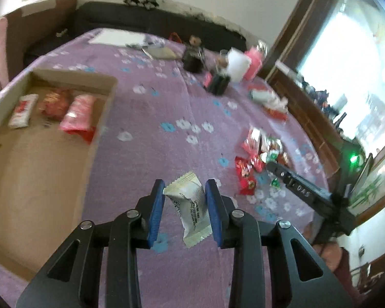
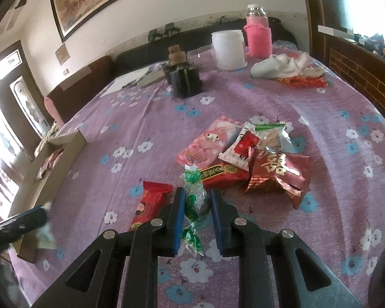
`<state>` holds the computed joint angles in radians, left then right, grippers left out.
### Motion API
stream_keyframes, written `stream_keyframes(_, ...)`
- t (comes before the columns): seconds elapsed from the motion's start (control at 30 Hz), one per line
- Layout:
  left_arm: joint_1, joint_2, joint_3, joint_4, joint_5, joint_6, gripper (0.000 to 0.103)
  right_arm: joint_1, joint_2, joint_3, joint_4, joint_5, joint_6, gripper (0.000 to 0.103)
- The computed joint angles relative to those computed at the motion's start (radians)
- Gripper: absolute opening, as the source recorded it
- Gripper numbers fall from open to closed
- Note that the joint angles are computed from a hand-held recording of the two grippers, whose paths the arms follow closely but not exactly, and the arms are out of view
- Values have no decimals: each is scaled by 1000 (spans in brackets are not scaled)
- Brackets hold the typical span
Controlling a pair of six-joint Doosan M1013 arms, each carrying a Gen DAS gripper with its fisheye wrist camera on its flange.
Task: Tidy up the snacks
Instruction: 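Place the white candy and green candy into the tray, opening both tools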
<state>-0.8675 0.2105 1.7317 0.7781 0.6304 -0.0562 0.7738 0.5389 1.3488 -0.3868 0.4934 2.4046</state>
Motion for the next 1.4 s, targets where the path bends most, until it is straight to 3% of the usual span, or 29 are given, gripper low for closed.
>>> stream_keyframes(0.23, 3, -108, 89, 122, 80, -148, 30, 24, -28, 3, -104, -6, 76, 21)
stream_keyframes(0.47, 44, -171, 161, 121, 137, -194, 30, 57, -4, -103, 87, 12, -182, 20)
stream_keyframes(0.8, 136, -208, 225, 14, 105, -126, 30, 127, 141, -382, 339, 171, -540, 20)
stream_keyframes(1.03, 204, -203, 238, -88, 67, -48, 30, 160, 265, -585, 411, 311, -639, 20)
stream_keyframes(1.17, 252, -173, 216, -187, 48, 67, 30, 166, 349, -720, 457, 412, -663, 20)
stream_keyframes(1.4, 287, -117, 159, -264, 101, 180, 30, 177, 526, -1030, 458, 629, -676, 20)
